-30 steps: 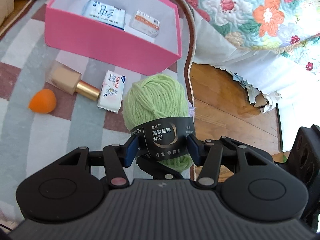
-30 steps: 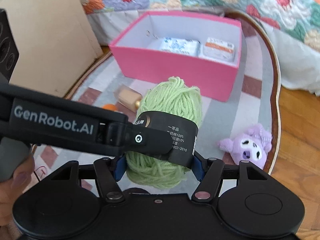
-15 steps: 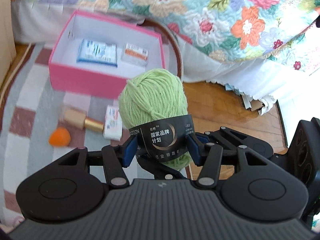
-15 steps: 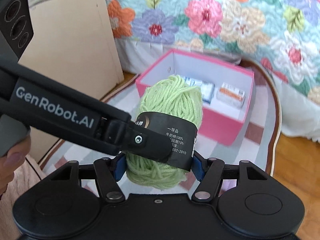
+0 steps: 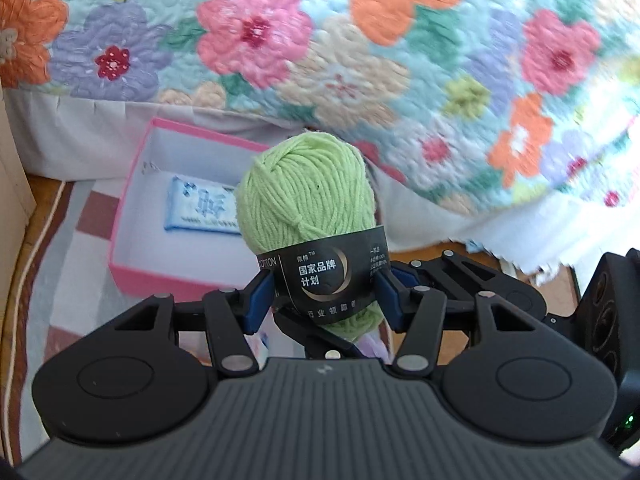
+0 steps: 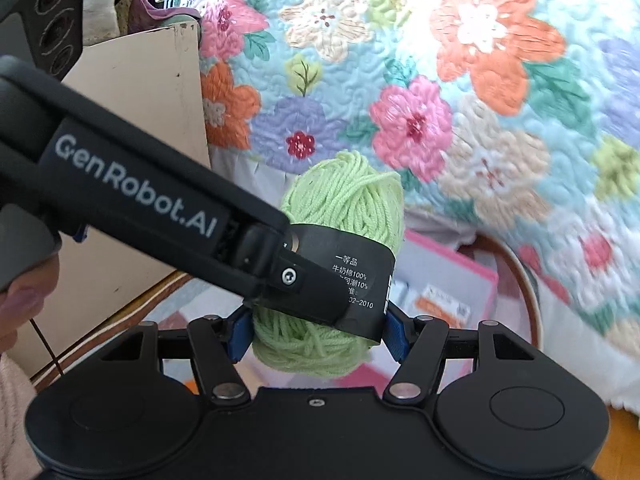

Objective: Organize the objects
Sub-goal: 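Lift the yarn ball with the left gripper and carry it over the pink box, then lower the yarn ball into the box and open the left gripper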

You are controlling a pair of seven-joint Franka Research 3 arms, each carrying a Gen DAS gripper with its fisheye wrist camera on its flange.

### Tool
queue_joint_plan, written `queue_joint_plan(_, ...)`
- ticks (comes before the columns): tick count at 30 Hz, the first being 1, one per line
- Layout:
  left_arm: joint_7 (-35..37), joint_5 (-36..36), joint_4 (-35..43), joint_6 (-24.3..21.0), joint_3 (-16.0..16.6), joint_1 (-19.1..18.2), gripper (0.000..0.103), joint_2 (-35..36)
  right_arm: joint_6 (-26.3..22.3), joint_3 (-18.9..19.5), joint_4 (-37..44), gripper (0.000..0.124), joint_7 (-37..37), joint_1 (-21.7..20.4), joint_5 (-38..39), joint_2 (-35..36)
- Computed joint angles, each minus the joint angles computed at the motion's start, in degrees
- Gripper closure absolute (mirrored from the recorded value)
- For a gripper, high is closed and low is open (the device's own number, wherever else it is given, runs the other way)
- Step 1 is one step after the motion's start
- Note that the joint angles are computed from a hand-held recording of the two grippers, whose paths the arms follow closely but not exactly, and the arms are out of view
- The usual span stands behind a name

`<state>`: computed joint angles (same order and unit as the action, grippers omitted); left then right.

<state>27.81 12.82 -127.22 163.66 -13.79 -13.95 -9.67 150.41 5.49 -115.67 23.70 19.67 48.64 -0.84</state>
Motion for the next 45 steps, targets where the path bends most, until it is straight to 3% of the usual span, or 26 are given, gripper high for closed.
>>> queue_joint_plan(8, -1.00, -2.77, 4.43, 3.01, 2.39, 2.69, 0.049, 11.44, -6.33, 1.92, 16.91, 0.056, 6.86, -2.00, -5.36, 17.82)
queue_joint_plan(11, 0.42, -3.60, 6.01, 1.42, 2.58, 3.38, 0.049, 14.57, -9.63, 3.05, 21.48, 0.056, 9.39, -3.23, -6.84, 22.79)
queue_joint_plan(13, 2.64, -5.47, 7.14, 0.60, 2.30, 4.03, 0.048, 16.62, -12.46, 3.41, 24.67, 0.056, 12.01, -3.85, -7.93, 25.91)
queue_joint_plan(19, -0.25, -5.49, 8.18, 3.20, 3.01, 4.26, 0.049, 20.81, -20.95, 4.34, 35.91, 0.058, 20.21, -5.98, -9.65, 35.27)
queue_joint_plan(26, 7.77, -12.68, 9.32, -1.91, 0.01, 7.09, 0.044, 21.19, -27.67, 5.44, 41.17, 0.058, 21.35, -7.02, -12.10, 39.32)
queue_joint_plan(30, 3.91, -7.48, 11.06, -6.28, 3.02, 4.92, 0.037, 20.89, -38.51, 3.74, 53.12, 0.058, 28.41, -5.95, -16.50, 46.33)
queue_joint_plan(34, 2.74, -8.11, 10.38, -1.76, 3.06, 5.83, 0.037, 21.58, -35.29, 2.03, 51.22, 0.049, 34.47, -4.74, -19.56, 44.88)
queue_joint_plan(39, -1.64, -1.17, 12.18, -0.93, 5.64, 3.78, 0.037, 23.51, -24.15, -0.09, 40.43, 0.040, 35.78, -3.51, -24.44, 37.66)
queue_joint_plan(43, -3.82, 4.43, 13.70, 0.03, 6.86, 2.85, 0.037, 25.38, -20.12, 1.79, 35.57, 0.048, 34.10, -6.16, -21.34, 34.52)
queue_joint_plan(45, -4.46, 6.47, 14.78, 0.40, 7.40, 2.49, 0.037, 26.67, -20.38, 2.39, 35.19, 0.059, 32.72, -6.89, -20.46, 33.98)
